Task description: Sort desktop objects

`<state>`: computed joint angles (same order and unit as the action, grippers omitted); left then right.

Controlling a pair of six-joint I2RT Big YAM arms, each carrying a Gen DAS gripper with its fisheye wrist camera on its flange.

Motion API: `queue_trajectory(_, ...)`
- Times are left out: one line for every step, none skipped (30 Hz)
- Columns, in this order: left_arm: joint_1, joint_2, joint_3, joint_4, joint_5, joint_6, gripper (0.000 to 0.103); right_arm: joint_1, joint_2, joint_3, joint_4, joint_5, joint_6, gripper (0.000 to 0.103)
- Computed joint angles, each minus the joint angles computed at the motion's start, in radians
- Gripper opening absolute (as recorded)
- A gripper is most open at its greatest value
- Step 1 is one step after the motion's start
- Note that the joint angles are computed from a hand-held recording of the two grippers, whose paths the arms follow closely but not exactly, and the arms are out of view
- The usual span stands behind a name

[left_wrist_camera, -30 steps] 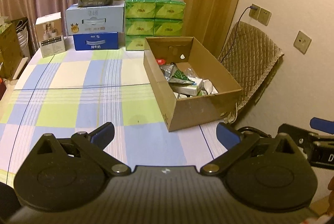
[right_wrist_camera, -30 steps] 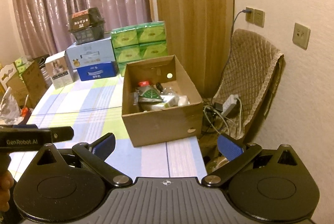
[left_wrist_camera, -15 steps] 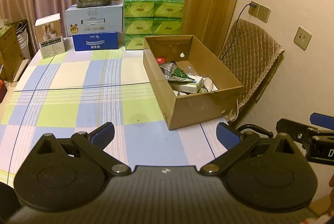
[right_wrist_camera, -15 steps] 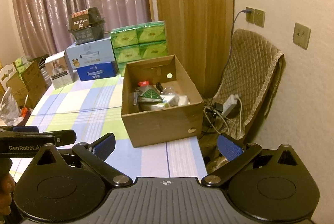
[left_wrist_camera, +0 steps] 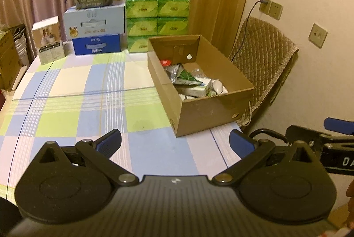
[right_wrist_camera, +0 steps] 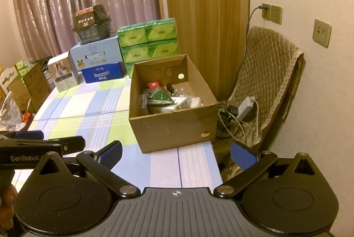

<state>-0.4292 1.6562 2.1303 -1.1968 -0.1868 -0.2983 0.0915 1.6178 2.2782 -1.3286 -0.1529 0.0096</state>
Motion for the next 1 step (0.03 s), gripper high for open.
queue_trajectory(0.001, -0.002, -0.003, 0.004, 0.001, -0.002, 0.102, 0.002, -0.002, -0.003, 0.001, 0.003, 0.0, 0.101)
